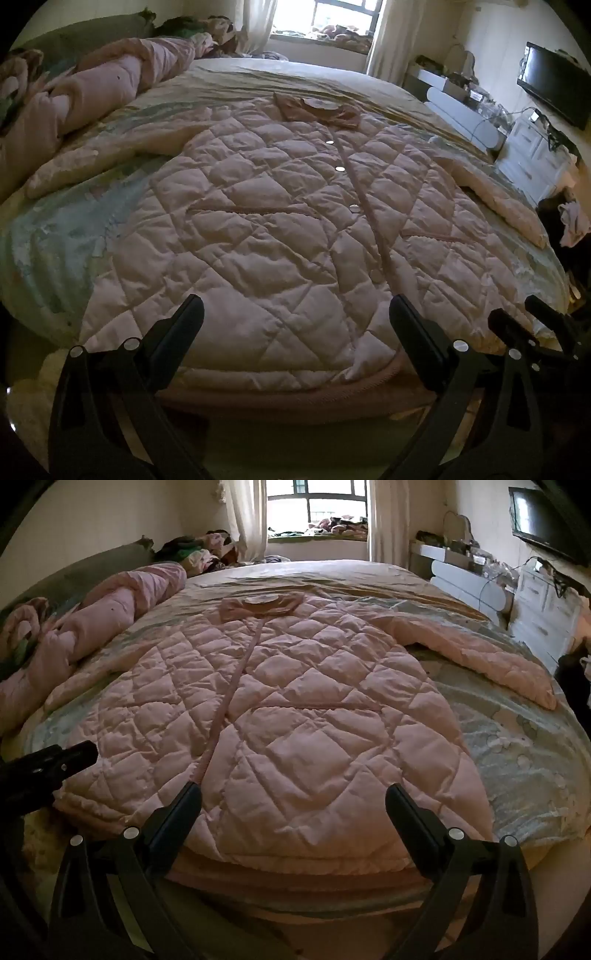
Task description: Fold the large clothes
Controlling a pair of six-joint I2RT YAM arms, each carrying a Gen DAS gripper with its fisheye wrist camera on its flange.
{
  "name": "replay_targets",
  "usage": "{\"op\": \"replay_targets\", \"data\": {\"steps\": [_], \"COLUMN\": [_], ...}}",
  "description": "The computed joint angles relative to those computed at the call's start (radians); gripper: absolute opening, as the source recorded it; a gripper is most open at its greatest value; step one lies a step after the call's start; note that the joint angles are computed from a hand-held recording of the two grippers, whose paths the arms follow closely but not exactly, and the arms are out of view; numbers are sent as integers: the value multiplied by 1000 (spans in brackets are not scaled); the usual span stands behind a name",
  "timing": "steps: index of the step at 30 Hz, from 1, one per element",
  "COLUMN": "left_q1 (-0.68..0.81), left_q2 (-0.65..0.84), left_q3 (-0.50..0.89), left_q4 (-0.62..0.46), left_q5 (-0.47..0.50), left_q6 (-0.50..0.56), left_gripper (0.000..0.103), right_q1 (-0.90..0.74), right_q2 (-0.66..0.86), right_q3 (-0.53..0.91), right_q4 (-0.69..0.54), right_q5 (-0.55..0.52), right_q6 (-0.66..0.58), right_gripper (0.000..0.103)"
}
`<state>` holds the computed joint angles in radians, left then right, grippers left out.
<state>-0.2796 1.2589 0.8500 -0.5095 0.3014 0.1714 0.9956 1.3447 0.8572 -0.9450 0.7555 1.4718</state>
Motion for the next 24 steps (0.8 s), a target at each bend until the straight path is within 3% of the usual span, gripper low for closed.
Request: {"op": "replay_targets", "data": {"steps": [7,12,24], "left_q1": [-9,-25,27], "left_q2": [-5,-21,-25], "left_q3": [-7,-1,-12], "left_q4": [13,0,5], "left_q5": [-9,-18,15], "left_q6": [-9,-30,10], "left_gripper": [94,94,94], "right_q1": [4,7,16], "right_q2": [26,1,29], "right_q3": [43,-6,25], "right_q4": [-31,-8,-26], "right_q5": [18,16,17], "right_q6": [5,6,11], "right_gripper": [99,99,99]}}
